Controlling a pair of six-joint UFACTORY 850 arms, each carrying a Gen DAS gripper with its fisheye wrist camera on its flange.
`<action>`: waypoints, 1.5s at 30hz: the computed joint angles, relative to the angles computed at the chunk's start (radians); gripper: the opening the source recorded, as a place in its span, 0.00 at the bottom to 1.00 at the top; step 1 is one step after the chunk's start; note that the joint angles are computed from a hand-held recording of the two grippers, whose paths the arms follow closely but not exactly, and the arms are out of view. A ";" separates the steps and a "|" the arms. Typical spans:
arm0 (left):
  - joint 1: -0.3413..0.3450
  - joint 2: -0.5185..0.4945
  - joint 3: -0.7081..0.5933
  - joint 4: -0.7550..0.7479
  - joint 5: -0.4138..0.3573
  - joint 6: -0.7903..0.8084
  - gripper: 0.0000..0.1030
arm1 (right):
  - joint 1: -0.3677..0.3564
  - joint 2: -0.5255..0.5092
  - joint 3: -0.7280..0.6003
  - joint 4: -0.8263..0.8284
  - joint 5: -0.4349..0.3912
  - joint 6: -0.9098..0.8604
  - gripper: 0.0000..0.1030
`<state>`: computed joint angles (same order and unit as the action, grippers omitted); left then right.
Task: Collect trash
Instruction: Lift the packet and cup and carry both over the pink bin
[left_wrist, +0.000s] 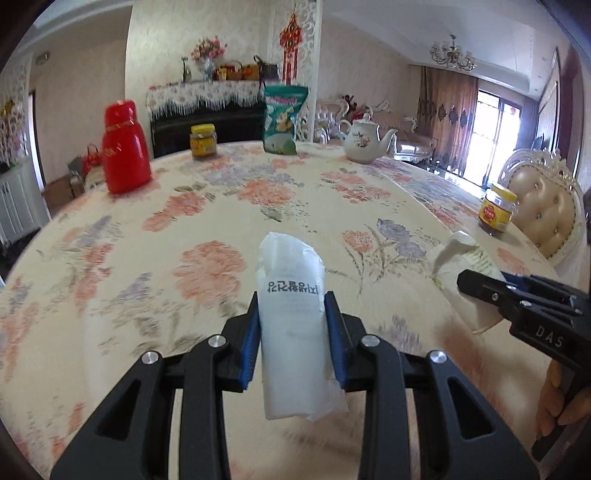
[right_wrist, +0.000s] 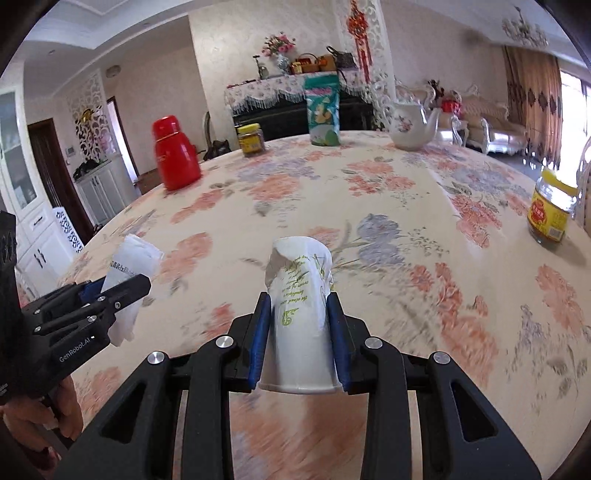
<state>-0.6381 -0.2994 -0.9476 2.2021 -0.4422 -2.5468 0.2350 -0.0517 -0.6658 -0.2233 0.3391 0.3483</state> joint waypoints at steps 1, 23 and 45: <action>-0.008 0.022 0.029 -0.002 -0.022 0.000 0.31 | 0.016 0.016 0.016 0.057 0.005 -0.058 0.30; -0.159 0.418 0.489 -0.093 -0.350 -0.095 0.31 | 0.390 0.189 0.184 0.619 0.132 -0.521 0.31; -0.078 1.013 0.867 -0.455 -0.508 0.200 0.32 | 0.681 -0.083 -0.101 0.395 0.145 -0.418 0.31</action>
